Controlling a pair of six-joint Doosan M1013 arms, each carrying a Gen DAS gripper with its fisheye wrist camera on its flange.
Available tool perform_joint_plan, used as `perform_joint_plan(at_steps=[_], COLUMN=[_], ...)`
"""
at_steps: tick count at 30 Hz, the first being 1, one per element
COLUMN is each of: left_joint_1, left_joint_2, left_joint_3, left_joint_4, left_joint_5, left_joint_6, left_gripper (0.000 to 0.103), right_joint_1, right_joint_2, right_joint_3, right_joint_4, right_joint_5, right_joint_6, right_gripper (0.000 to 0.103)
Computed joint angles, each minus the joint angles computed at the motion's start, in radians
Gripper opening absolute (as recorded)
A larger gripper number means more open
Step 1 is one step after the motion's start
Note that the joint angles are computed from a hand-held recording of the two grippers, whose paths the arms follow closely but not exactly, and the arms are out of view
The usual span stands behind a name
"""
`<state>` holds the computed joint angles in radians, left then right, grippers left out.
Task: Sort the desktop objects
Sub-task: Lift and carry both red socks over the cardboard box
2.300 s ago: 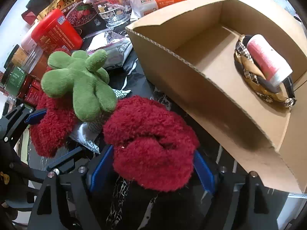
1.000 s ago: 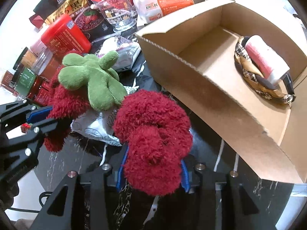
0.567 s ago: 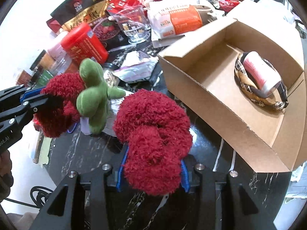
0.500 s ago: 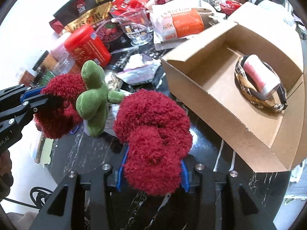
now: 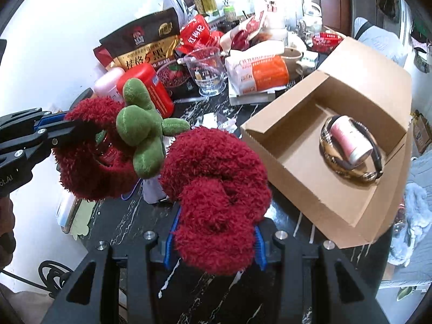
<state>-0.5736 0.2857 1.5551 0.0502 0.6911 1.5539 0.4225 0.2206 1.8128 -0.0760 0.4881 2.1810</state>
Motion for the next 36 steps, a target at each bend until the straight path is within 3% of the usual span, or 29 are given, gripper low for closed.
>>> perform_joint_plan(at_steps=[9, 18, 27, 36], left_joint_1=[-0.031, -0.063, -0.083, -0.094], left_joint_2=[0.003, 0.014, 0.049, 0.107], left_joint_3=[-0.035, -0.083, -0.150, -0.241], left_joint_4=[-0.004, -0.041, -0.105, -0.156], left_joint_5=[-0.003, -0.013, -0.017, -0.010], left_joint_6=[0.057, 0.138, 0.238, 0.335], left_gripper=[0.013, 0.013, 0.013, 0.013], right_joint_1=[0.005, 0.007, -0.013, -0.052], right_joint_2=[-0.049, -0.108, -0.150, -0.171], right_joint_3=[0.028, 0.064, 0.089, 0.094], right_joint_4=[-0.091, -0.278, -0.371, -0.417], right_joint_5=[0.002, 0.024, 0.051, 0.060], right_joint_6=[0.098, 0.320, 0.447, 0.483], right_gripper=[0.045, 0.045, 0.045, 0.045])
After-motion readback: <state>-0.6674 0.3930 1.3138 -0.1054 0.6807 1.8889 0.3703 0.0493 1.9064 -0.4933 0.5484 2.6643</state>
